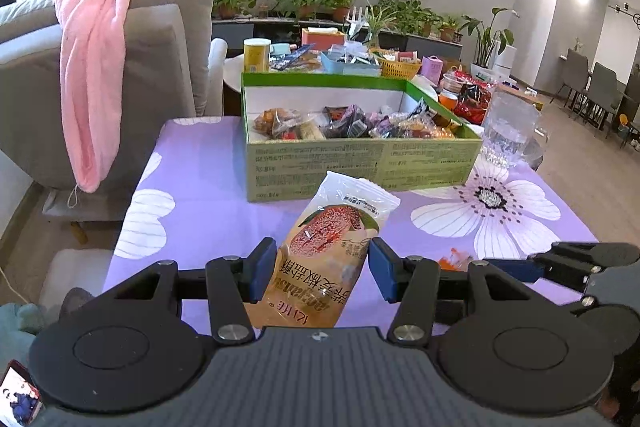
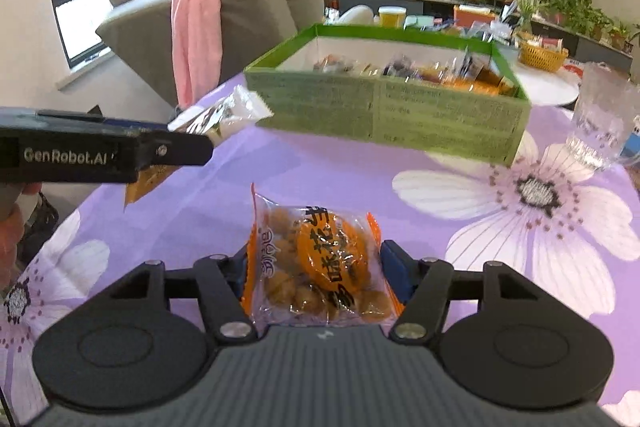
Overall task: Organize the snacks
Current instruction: 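Carry the bread pack and peanut bag over the box and release them inside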
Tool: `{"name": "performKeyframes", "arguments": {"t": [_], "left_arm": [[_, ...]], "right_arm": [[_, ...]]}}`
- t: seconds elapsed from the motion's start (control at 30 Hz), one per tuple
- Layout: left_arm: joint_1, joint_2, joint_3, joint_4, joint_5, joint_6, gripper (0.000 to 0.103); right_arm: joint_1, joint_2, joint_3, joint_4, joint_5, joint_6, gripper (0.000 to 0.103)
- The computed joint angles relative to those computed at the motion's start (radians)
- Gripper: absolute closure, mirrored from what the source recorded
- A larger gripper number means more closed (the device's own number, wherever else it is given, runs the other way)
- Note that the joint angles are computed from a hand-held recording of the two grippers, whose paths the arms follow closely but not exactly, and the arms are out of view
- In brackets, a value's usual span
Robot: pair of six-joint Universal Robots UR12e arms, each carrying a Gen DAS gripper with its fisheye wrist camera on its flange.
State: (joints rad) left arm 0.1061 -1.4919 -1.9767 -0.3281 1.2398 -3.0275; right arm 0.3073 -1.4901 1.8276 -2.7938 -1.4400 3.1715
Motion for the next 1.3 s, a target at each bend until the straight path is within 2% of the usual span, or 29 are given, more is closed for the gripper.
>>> {"name": "performKeyframes", "arguments": {"t": [0.2,0.43,0.8,0.9,1.0,1.1,1.2,1.27,1.3], "left_arm": [[-0.009,-0.024,0.039,0.03,0.007,-0.005,0.055],[-0.029,-0.087,0.118,0.072,0.003,-0.011,0.055],[-0.073,-0.265,0.316,0.055,0.035,0.001,0.053],[-0.084,-0.32,0.362,0.054,0.072,-0.024,0.051],[-0.1,-0.358,0.389,0.03,0.164,-0.019,0.05],[-0.098,-0.367,0.383,0.01,0.173,0.013,0.05],[-0.097,-0.367,0.374,-0.006,0.184,0.015,0.05],[-0.096,-0.361,0.362,-0.017,0.181,0.015,0.05],[-0.098,-0.359,0.351,0.004,0.188,0.028,0.05]], "right_arm": [[-0.022,0.009,-0.029,-0.06,-0.025,0.006,0.037],[-0.047,0.044,-0.094,-0.13,-0.065,0.029,0.037],[-0.083,0.168,-0.243,-0.147,-0.028,0.055,0.037],[-0.1,0.225,-0.295,-0.169,0.011,0.098,0.037],[-0.104,0.256,-0.314,-0.166,-0.019,0.202,0.037],[-0.123,0.258,-0.301,-0.143,0.05,0.268,0.037],[-0.127,0.244,-0.264,-0.145,0.069,0.251,0.037],[-0.124,0.234,-0.239,-0.157,0.073,0.197,0.037],[-0.117,0.232,-0.232,-0.17,0.055,0.163,0.037]]}}
